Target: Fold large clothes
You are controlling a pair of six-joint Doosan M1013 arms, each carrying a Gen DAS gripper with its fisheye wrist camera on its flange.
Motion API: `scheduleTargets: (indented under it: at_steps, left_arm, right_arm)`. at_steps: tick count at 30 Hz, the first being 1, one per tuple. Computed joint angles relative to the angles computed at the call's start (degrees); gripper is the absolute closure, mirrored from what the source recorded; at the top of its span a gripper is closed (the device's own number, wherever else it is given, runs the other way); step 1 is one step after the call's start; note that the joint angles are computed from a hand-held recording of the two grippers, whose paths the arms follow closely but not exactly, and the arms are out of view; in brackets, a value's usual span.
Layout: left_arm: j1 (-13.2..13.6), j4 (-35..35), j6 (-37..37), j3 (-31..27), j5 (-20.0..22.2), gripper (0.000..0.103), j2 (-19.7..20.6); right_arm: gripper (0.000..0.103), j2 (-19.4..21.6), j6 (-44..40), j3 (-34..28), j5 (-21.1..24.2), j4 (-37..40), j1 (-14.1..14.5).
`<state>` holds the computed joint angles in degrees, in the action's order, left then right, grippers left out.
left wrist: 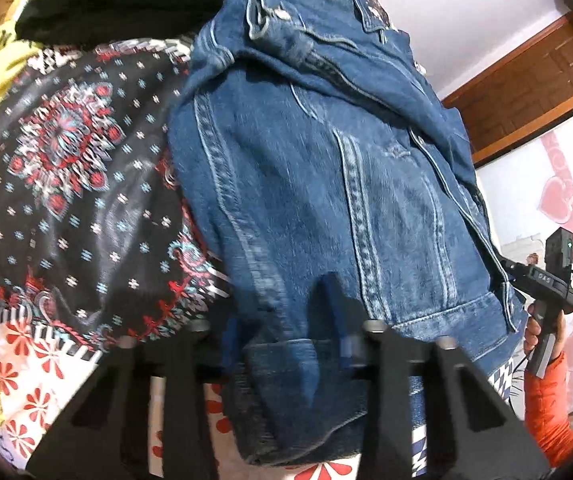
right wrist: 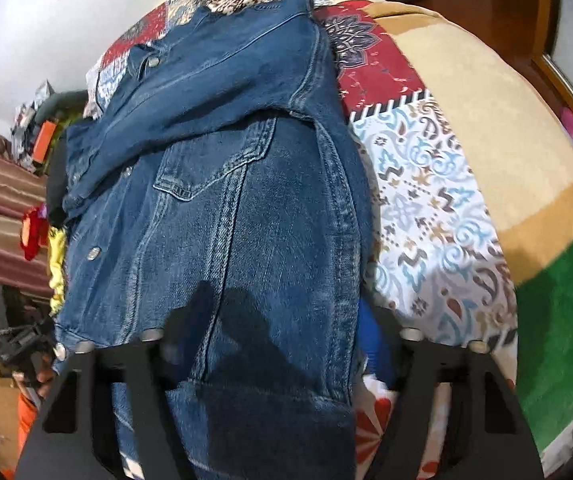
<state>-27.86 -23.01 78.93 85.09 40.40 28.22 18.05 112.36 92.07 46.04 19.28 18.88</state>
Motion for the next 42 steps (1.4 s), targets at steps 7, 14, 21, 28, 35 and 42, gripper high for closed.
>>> scheduleTargets:
  at_steps: [7,14,21,28,35,42]
  left_arm:
    - [0.34,3.16,-0.45,-1.35,-2.99,0.088,-1.45]
    - [-0.11,11.80,-7.03,-10.98,-2.89,0.089,1.25]
    - [0.43,27.54,-21.38,-25.33,-4.62,0.089,7.68]
    - [3.17,25.83,-25.01,-43.49,6.65,0.089,20.04]
    - [2.92,28.15,-16.56,-51.86,19.80,0.084,27.44]
    - [0.06,39.85,-9.75,-49.32,22.55,0.062,25.38]
  right_arm:
    - [0.094,-0.48,-3.82,-2.67,-3.07,-3.52,0.79]
    - [0.095,2.75,-6.63,-11.49,-0.79,-7.44,0.91]
    - [0.095,8.52,5.55,-22.35,-0.42,-23.39,0.03]
    - [0.093,17.48,10.36,-34.05,3.62,-23.59,-2.43]
    - [0.091,24.38,1.31,-40.42,14.86,-23.95,-2.00]
    - [0.082,22.84,-3.23,-38.07,19.11,-27.36,-1.15]
